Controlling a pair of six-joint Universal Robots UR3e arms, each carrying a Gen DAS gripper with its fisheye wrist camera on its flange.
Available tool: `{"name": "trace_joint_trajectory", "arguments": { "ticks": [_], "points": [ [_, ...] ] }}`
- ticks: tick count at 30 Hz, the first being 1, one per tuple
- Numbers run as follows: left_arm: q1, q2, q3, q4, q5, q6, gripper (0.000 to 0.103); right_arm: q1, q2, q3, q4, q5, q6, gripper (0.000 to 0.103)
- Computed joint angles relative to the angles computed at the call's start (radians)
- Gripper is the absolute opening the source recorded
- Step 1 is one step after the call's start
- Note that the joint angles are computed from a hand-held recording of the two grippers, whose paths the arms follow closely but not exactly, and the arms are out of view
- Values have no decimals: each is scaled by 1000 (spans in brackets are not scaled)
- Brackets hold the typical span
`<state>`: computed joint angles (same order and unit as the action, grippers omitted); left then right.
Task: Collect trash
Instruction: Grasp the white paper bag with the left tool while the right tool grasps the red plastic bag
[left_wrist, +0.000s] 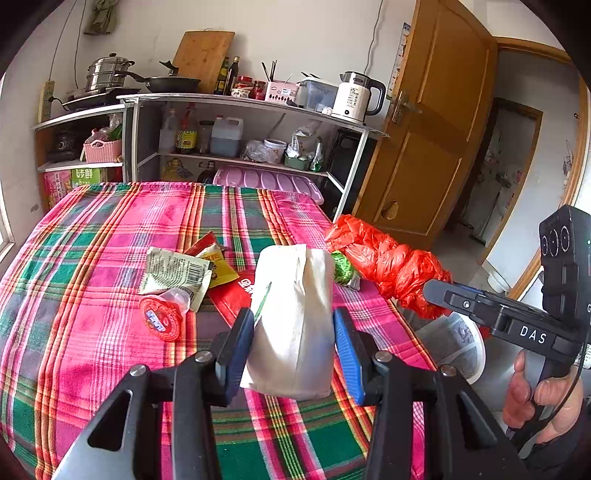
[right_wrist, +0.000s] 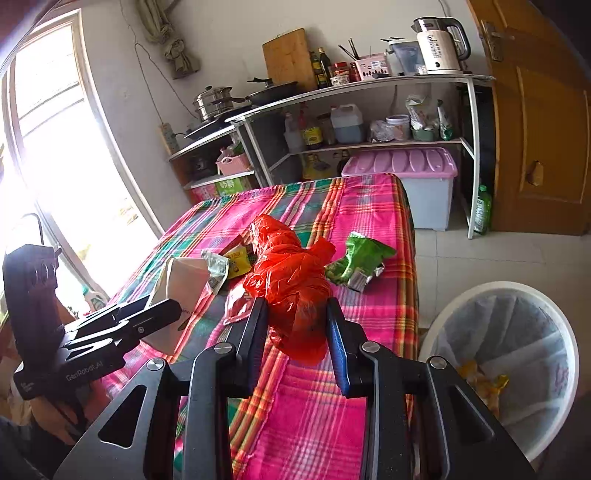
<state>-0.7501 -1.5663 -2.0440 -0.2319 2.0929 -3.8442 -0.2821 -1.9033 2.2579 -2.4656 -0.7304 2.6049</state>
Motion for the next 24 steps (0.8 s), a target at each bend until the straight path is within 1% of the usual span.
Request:
{"name": "trace_joint_trajectory", "arguments": {
  "ticks": [6,12,13,15,19,24],
  "points": [
    [-40,-84,102,-5,-6,11,46,-144,-140,52,184,58,-115,32],
    [-59,-187,230,-4,-35,48,46,-320,-263,65,436,109,-277,32],
    [-61,-206,253,-8,-40,54,46,-361,-287,59,506,118,-326,32],
    [-68,-248,302,-9,-53,68,46,-419,-314,58,580,125,-378,32],
    [-79,-339,420,-32,-82,98,46,-517,-347,62,666,122,-444,32],
    [-88,-452,574,-81,-125,125,46,-606,-350,78,678,107,-478,32]
  ]
}}
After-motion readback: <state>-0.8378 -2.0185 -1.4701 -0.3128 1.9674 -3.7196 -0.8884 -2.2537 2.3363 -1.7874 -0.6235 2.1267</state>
